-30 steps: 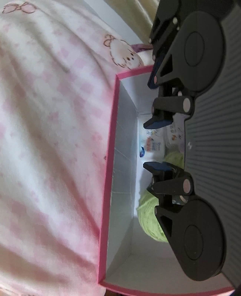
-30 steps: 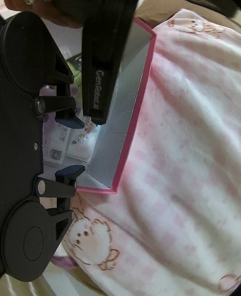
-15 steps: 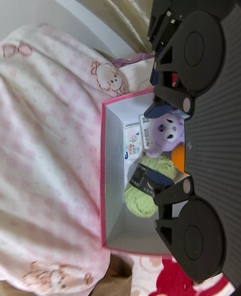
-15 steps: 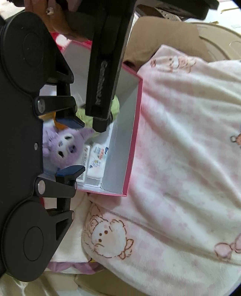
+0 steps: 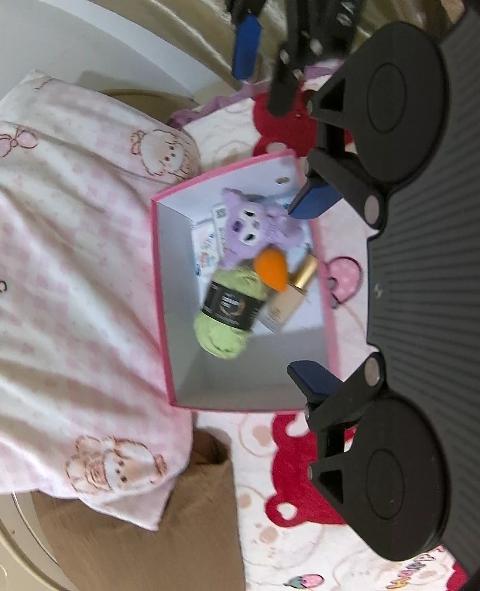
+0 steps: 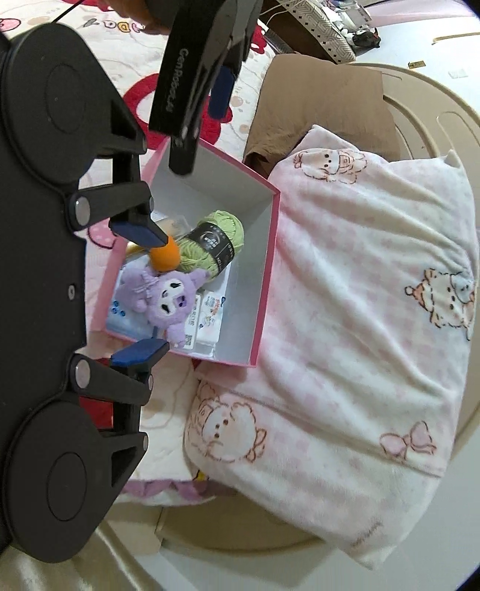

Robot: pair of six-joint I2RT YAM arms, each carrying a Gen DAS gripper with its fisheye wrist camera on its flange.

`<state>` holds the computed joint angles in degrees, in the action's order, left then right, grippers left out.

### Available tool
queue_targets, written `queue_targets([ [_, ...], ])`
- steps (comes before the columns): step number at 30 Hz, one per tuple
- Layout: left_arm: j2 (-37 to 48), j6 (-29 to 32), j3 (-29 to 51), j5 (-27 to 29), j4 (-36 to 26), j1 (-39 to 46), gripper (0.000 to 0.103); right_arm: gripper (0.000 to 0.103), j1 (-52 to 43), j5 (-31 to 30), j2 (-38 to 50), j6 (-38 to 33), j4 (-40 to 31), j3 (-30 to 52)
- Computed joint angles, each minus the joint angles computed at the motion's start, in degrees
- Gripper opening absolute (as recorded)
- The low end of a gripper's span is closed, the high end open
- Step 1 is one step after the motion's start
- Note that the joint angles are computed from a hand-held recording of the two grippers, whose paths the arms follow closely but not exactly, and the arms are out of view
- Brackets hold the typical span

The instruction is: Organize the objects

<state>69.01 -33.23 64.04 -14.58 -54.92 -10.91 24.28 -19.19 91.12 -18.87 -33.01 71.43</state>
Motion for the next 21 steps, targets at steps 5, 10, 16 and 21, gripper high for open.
queue_targets([
  [5,-5.4,-2.4,-2.8,-0.8,-2.8,-2.5,0.084,0.064,-2.0,-0.9,-3.3,-1.0,-1.0,-3.5],
  [10,-8.9,-5.8,-4.1,-2.7,-6.1,-5.8,0.084,0.065,-2.7,-0.1,-4.9,-0.7,-1.7,-5.8],
  [16,-11.1,-12.3,-7.1,-5.2,-7.4,-11.3,0.086,0.066,-2.8,1.0,-7.3,-0.4,-1.0,-9.1],
  [21,-12.3,-17.6,-9.6,-6.5,-7.5,-15.2,0.086,0.069,-1.6,2.7,-10.7,0.1,0.8,-13.3],
])
